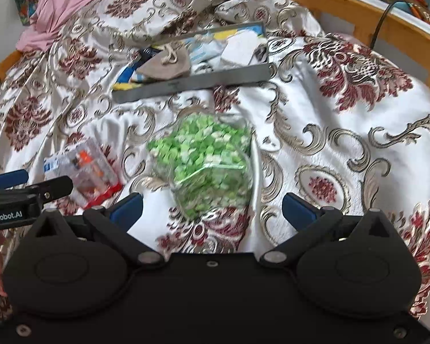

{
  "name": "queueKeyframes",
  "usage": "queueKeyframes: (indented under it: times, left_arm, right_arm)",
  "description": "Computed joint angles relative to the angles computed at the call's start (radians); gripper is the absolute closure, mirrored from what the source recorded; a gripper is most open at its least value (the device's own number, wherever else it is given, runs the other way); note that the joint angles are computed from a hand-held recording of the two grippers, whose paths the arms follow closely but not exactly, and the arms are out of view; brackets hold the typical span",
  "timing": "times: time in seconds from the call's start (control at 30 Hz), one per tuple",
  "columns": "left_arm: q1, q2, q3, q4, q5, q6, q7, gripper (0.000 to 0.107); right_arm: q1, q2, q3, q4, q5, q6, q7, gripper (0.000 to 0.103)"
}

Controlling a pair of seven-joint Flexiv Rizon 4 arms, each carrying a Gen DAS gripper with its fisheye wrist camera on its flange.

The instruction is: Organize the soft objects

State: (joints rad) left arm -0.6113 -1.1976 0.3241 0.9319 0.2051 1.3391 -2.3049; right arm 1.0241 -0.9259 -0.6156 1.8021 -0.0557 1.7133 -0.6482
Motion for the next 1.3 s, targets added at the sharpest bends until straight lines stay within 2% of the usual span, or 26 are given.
queueKeyframes:
  times: [0.2,0.63,1.3]
  left_arm:
    - [-0.003,0.014,-0.003,0.032,0.003,-0.005,0.001,0.005]
    - [-0.004,0.029,-0.009,0.064,0.0,-0.002,0.004,0.005]
    - [-0.008,0.038,-0.01,0.084,-0.008,-0.001,0.008,0.005]
  right_arm:
    - [0.004,-0.004,0.011,-0.009,-0.004,-0.001,-0.003,0.001]
    - [-0.042,0.015,0.062,-0.012,-0.028,-0.002,-0.03,0.001]
    - [-0.042,0.016,0.057,-0.012,-0.027,-0.001,-0.029,0.001]
